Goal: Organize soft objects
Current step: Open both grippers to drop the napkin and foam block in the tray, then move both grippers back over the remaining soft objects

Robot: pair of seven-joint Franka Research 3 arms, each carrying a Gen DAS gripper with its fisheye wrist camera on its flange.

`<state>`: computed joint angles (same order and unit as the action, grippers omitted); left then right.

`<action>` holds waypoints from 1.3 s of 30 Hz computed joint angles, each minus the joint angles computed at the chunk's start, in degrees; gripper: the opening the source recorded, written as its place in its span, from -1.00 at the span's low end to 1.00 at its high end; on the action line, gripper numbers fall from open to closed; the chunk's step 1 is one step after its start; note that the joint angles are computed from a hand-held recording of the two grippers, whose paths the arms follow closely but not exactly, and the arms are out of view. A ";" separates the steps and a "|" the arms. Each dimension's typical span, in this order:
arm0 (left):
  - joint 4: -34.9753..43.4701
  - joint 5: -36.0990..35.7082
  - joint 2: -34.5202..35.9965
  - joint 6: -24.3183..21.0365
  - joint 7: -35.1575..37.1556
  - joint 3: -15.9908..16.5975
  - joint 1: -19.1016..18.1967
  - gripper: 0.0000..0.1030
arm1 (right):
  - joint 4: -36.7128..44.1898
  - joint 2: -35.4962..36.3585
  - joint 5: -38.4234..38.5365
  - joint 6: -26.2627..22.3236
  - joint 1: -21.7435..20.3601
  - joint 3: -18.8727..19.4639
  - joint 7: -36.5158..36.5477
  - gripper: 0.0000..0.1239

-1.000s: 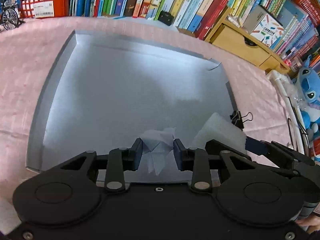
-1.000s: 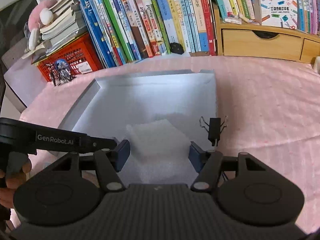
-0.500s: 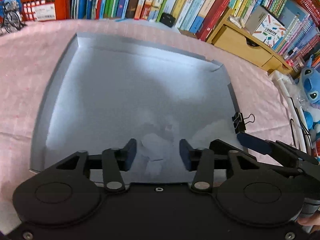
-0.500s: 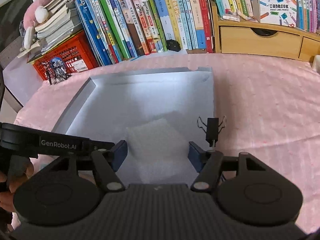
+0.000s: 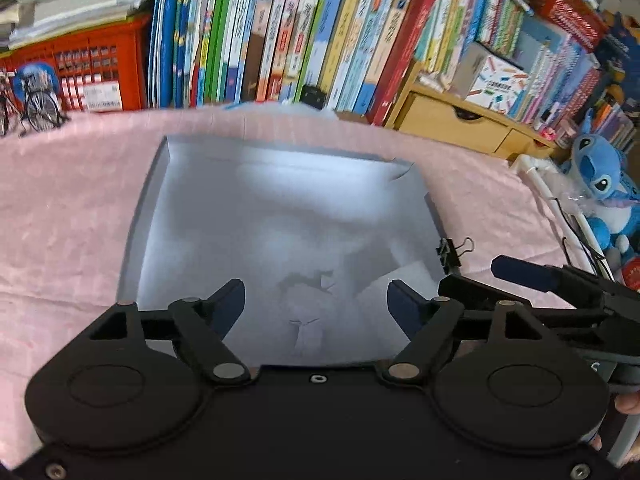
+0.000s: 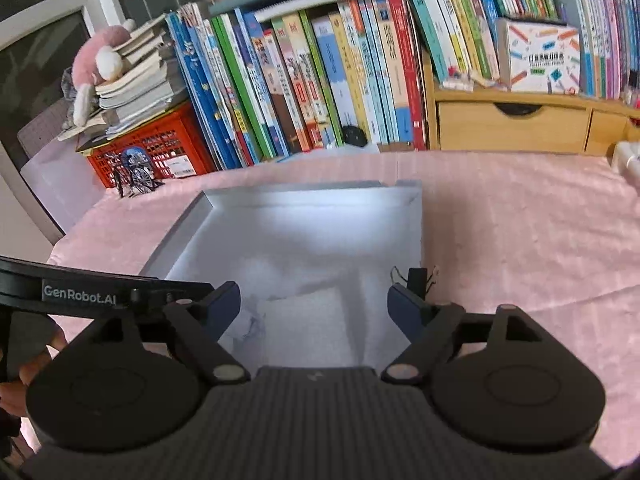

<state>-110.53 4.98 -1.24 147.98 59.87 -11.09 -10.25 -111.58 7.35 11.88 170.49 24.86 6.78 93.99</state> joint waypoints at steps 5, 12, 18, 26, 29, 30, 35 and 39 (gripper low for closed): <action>-5.41 2.35 -5.15 4.26 0.08 -0.24 -0.35 0.60 | -4.08 -3.61 -5.55 3.32 1.10 -0.88 2.83 0.49; -13.68 4.85 -12.87 10.15 -0.80 -0.47 -1.38 0.70 | -10.91 -9.68 -16.24 8.82 -0.79 0.93 9.85 0.54; -20.95 7.60 -19.85 14.12 -2.65 -1.22 -1.90 0.71 | -17.25 -15.00 -22.40 13.82 -8.92 8.74 14.36 0.58; -34.21 15.70 -32.60 22.09 -14.02 -7.95 3.75 0.82 | -27.75 -23.87 -18.76 21.96 -20.84 22.25 12.70 0.65; -39.03 17.53 -37.11 23.64 -17.71 -9.50 3.93 0.82 | -31.26 -26.42 -15.25 24.33 -23.42 26.45 11.19 0.66; -40.43 17.70 -38.33 23.79 -18.47 -9.45 3.36 0.82 | -32.27 -27.30 -13.66 24.84 -25.09 28.78 10.69 0.66; -46.18 18.22 -44.63 22.19 -23.11 -11.07 1.97 0.82 | -36.72 -30.55 -6.24 28.66 -30.09 37.46 8.56 0.66; -50.08 20.60 -51.37 19.64 -28.10 -15.41 3.50 0.88 | -39.45 -32.65 -0.48 31.55 -31.93 42.46 6.87 0.66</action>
